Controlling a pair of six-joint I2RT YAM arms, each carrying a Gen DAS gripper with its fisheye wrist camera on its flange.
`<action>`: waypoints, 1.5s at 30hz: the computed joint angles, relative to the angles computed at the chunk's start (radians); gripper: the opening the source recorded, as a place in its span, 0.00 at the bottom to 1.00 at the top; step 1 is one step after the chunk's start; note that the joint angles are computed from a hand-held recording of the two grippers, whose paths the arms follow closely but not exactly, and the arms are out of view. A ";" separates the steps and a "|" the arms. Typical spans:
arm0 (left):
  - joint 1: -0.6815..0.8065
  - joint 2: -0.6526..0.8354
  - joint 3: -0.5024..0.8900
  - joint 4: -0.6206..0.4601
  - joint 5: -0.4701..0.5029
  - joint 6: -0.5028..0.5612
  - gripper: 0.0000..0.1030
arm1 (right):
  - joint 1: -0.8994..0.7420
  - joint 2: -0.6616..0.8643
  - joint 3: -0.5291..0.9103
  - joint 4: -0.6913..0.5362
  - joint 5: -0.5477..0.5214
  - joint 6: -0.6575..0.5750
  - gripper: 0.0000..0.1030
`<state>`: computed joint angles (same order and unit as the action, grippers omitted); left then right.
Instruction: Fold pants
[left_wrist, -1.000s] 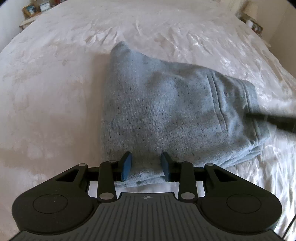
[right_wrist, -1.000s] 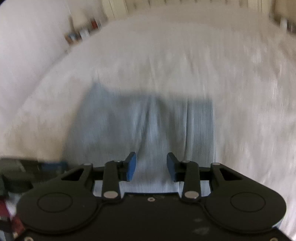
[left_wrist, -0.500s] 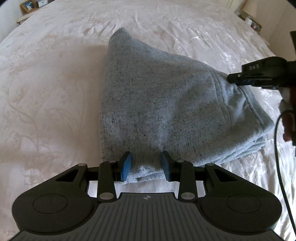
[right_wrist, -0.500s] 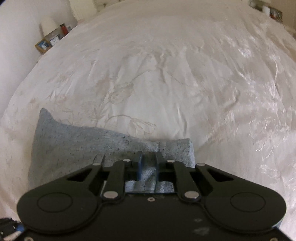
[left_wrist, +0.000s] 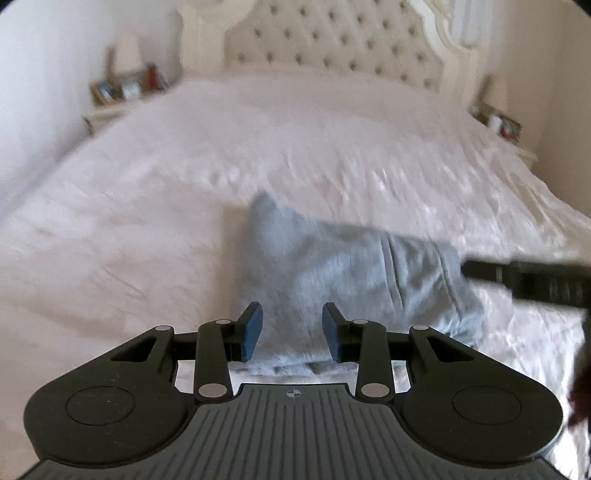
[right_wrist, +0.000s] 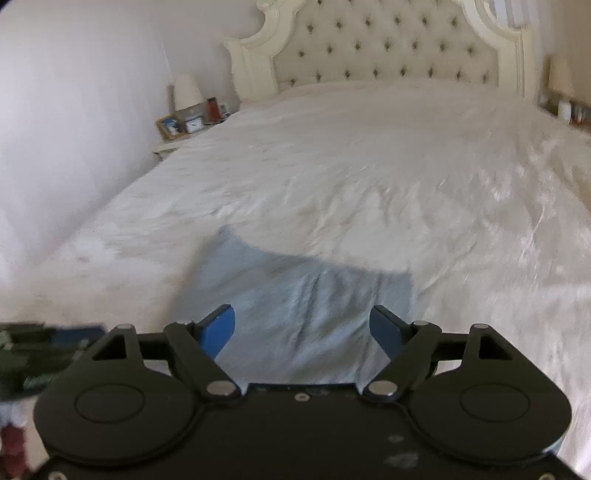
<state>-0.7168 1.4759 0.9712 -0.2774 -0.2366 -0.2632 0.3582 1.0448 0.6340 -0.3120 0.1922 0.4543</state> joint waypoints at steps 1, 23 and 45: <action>-0.024 -0.028 0.002 -0.025 -0.039 -0.008 0.34 | 0.041 -0.033 0.014 -0.061 0.028 0.040 0.82; -0.136 -0.230 0.137 -0.507 -0.029 -0.187 0.34 | 0.742 0.079 0.487 -1.014 0.501 0.943 1.00; -0.231 -0.233 0.174 -0.677 -0.080 -0.297 0.34 | 0.909 0.103 0.560 -1.124 0.500 1.178 1.00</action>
